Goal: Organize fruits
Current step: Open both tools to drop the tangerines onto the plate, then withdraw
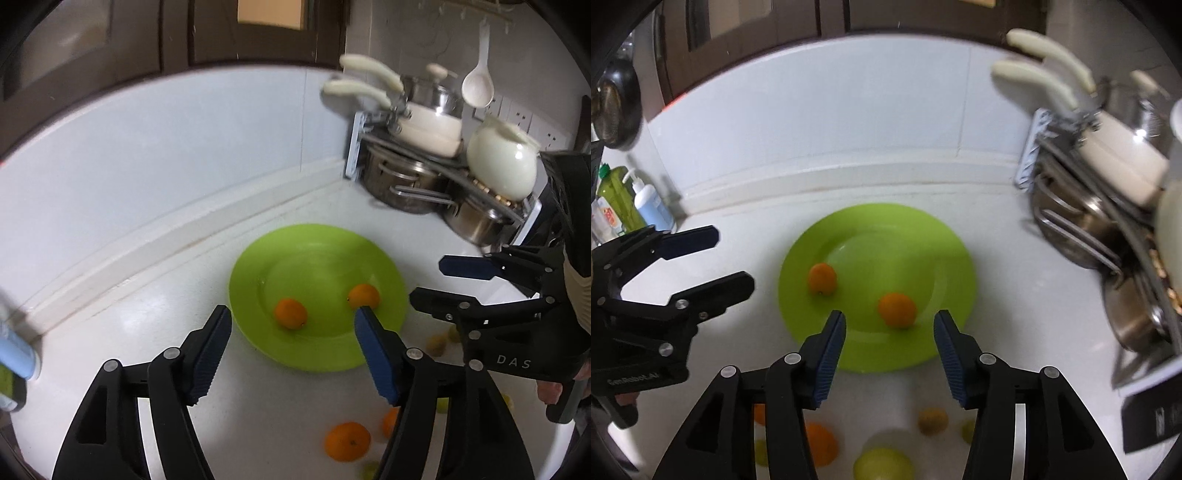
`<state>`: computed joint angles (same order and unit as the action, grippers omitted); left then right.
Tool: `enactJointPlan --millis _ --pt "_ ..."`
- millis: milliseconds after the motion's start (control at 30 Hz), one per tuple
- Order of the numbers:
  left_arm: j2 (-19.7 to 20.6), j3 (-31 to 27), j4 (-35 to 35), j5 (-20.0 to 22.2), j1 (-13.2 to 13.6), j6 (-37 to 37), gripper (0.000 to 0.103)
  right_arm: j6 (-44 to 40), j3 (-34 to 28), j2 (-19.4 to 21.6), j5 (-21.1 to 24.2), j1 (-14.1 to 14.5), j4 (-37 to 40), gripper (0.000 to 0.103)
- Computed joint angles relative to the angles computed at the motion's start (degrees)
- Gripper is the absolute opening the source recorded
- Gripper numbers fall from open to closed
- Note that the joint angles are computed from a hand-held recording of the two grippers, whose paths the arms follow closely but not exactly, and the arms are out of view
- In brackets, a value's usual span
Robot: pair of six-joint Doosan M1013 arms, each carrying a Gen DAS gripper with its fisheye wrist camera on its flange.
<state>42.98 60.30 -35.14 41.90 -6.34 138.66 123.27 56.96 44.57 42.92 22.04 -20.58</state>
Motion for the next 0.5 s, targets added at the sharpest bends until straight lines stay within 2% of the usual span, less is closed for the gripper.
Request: enactJointPlan --millis 67,133,200,500 --pt "-1.5 2.2 -0.8 -2.1 0.1 0.9 0.072 5.5 2.3 -1.4 -1.0 1.0 -5.1 0.053" --pt "-3.2 4.8 -2.9 -4.5 0.3 3.0 0.072 10.9 4.9 -3.1 -1.9 2.0 -10.5 0.059" --pt "-4.8 7.4 -5.4 -6.0 0.5 5.6 0.073 15.3 7.2 -4.4 -2.6 2.9 -15.1 0.060" --pt "-10.7 17.0 -15.9 -10.7 0.9 16.6 0.082 33.0 15.5 -9.2 -0.5 6.3 -31.5 0.065"
